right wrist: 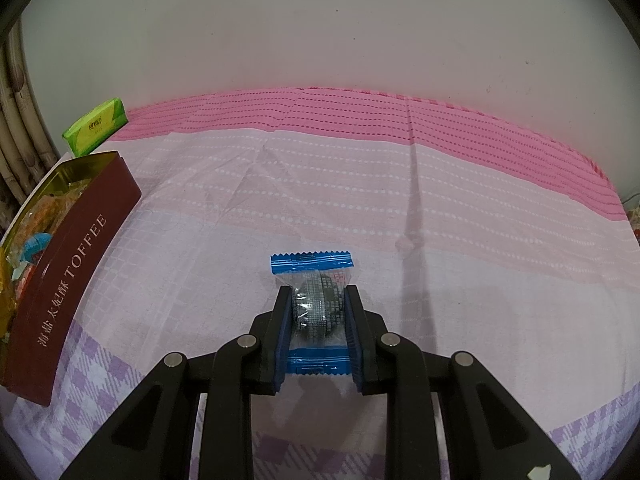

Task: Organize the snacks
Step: 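Open the left tool to release the yellow packet in the tin, then carry the blue candy over the tin and open the right tool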

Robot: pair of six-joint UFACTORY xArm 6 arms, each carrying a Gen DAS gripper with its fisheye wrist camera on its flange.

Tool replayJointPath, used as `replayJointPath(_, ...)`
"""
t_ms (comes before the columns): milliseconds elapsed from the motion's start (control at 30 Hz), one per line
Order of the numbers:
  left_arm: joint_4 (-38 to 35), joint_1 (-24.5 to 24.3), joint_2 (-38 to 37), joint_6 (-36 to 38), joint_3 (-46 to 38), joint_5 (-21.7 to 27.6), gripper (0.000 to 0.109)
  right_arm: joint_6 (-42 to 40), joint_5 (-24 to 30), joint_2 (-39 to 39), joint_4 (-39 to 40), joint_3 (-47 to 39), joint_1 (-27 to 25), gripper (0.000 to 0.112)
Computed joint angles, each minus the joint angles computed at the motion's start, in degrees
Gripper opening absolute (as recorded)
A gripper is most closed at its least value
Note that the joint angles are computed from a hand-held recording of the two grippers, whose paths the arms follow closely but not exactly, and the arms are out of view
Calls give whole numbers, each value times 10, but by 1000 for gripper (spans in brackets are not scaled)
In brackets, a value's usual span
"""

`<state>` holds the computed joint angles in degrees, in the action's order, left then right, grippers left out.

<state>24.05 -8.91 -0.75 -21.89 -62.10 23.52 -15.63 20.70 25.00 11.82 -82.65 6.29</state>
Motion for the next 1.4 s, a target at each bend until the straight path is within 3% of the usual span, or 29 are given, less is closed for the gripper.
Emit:
replayJointPath(667,63,4,-14,-42,4,-5,37,32,5,-12,-28,10,1,22)
replayJointPath(1033,89,5,-14,-66,3,-7,38,8,14,-55,38,46,9,22)
replayJointPath(1400,101,4,-21,-80,9,-10,38,-68,13,-113,129,62,61,22)
